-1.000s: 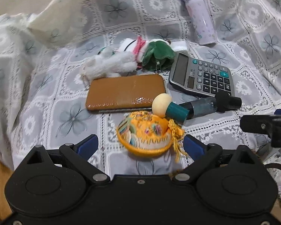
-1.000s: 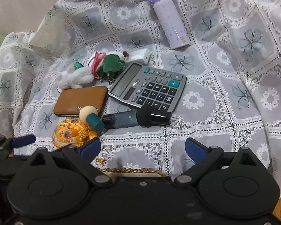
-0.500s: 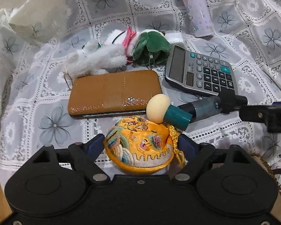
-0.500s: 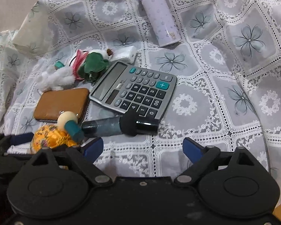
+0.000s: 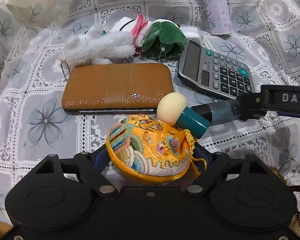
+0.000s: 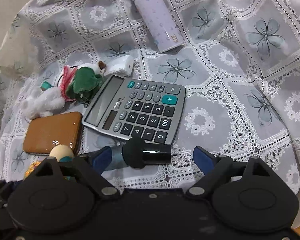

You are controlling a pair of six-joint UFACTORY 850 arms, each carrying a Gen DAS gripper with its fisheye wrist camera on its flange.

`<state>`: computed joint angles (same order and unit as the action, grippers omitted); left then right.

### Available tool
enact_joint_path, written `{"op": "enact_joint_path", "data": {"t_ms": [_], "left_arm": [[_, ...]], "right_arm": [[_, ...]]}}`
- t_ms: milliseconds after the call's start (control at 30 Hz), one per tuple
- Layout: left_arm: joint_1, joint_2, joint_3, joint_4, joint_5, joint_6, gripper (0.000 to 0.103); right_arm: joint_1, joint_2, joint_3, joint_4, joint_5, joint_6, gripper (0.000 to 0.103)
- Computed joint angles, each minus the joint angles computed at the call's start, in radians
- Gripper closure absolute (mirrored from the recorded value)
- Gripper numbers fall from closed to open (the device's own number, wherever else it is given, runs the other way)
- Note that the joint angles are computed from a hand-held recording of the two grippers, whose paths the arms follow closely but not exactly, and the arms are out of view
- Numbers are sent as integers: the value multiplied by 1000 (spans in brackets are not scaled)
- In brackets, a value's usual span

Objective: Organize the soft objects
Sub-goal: 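Close the left tool on the orange pouch while the right tool grasps the black-capped teal brush, then lift the orange pouch with the left tool and carry it over the basket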

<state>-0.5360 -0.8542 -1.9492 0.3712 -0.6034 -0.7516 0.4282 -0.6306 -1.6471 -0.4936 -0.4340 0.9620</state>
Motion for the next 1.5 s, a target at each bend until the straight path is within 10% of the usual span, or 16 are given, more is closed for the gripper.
{"op": "enact_joint_path", "data": {"t_ms": [400,1133,1500], "left_arm": [[11,-25,-23,-14,-4,19,2],[12,-29,-26,-17,3,14,2],[11,-32,-40,-34,-18,29,5]], "right_arm": [[3,-31,-10,-113,-7,193,8],[-19,-37,0,38,60,68,0],[-22,-11,13,111,85,-50,48]]}}
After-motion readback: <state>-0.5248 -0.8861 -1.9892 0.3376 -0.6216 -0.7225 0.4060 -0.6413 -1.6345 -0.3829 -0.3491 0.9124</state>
